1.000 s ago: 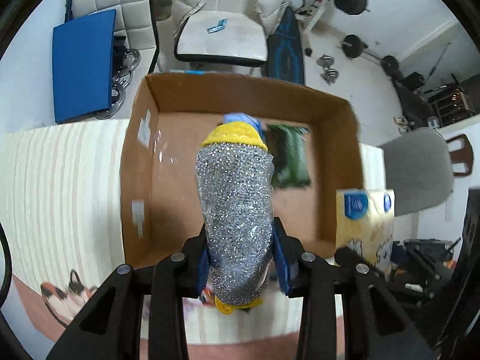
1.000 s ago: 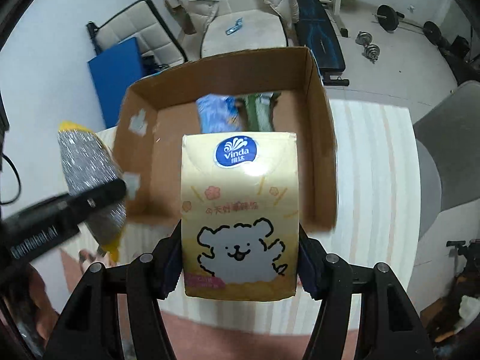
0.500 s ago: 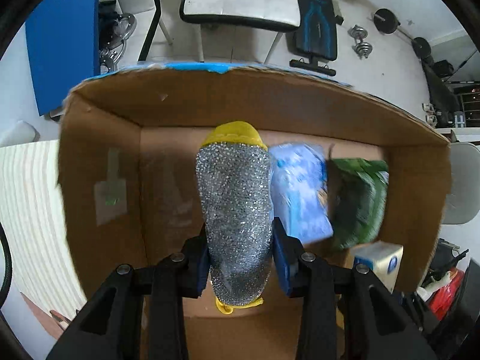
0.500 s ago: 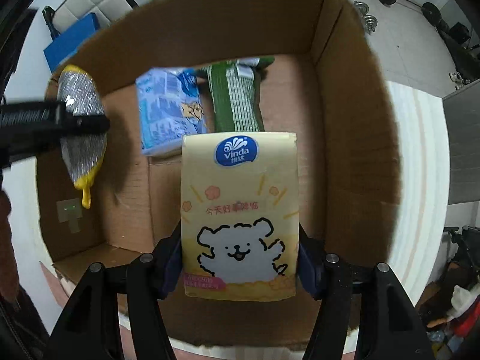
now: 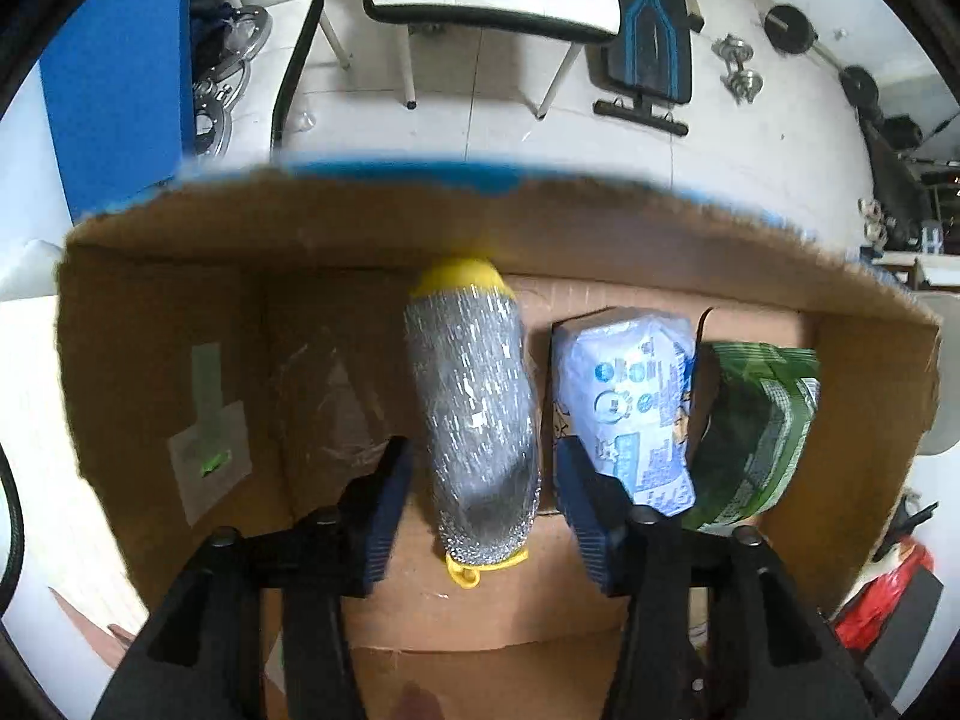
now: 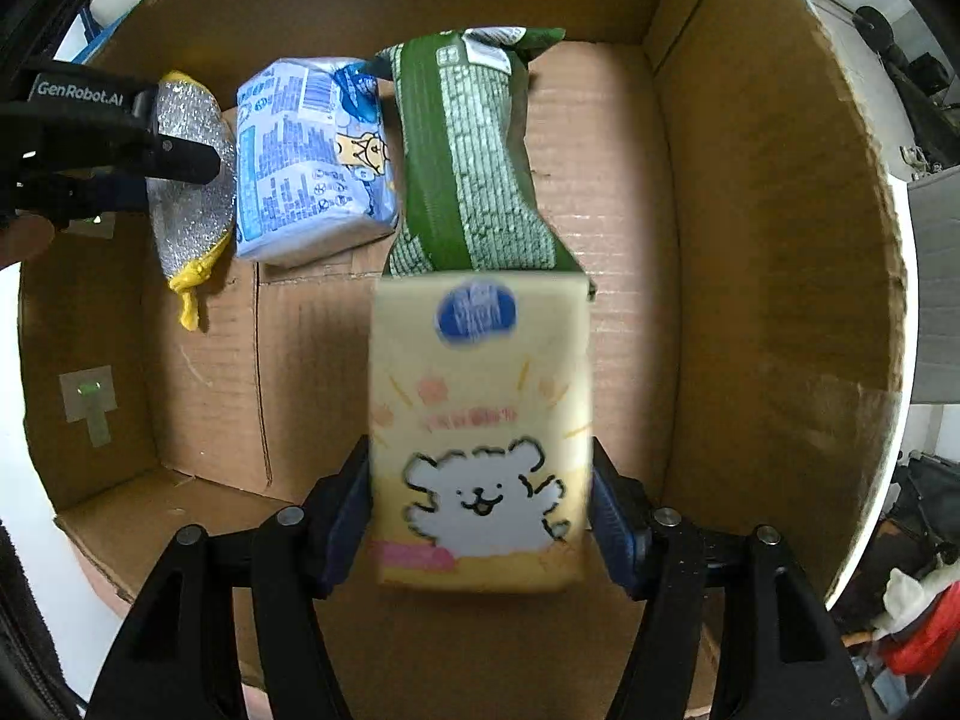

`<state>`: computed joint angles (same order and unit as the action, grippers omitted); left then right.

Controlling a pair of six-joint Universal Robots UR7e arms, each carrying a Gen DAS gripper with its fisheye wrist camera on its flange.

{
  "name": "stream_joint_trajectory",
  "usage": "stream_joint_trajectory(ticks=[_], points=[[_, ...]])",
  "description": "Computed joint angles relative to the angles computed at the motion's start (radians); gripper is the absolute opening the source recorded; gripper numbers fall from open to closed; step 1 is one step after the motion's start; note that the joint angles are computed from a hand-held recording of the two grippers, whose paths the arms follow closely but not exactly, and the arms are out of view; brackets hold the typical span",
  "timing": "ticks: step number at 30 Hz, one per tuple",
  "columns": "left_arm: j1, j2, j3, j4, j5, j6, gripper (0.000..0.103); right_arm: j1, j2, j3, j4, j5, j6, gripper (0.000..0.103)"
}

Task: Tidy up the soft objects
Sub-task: 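Lower the scrubber and tissue pack into the box and release both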

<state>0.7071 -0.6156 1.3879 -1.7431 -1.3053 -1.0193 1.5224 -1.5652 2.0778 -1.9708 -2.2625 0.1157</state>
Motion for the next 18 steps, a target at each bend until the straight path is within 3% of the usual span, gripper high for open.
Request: stream_joint_trajectory(ticks=[4,8,11,18], points=[[-0.028,-0.048,0.041,-0.029,0.031,-0.021,0.076,0.022,-0.01,-0.031,0.037,0.02,0.03,0.08],[-0.08,-0.107,0.097,-0.041,0.081,-0.048,0.093,0.057,-0.015,-0.053,0.042,0.019,0.048,0.093],[-0.128,-0.153,0.148,-0.043,0.106,-0.073,0.099,0.087,-0.026,-0.065,0.039,0.012,0.052,0.103],[-0.253,-0.251,0.257,-0.059,0.136,-0.176,0.099,0.134,-0.117,-0.025,-0.007,-0.026,-0.007,0.103]])
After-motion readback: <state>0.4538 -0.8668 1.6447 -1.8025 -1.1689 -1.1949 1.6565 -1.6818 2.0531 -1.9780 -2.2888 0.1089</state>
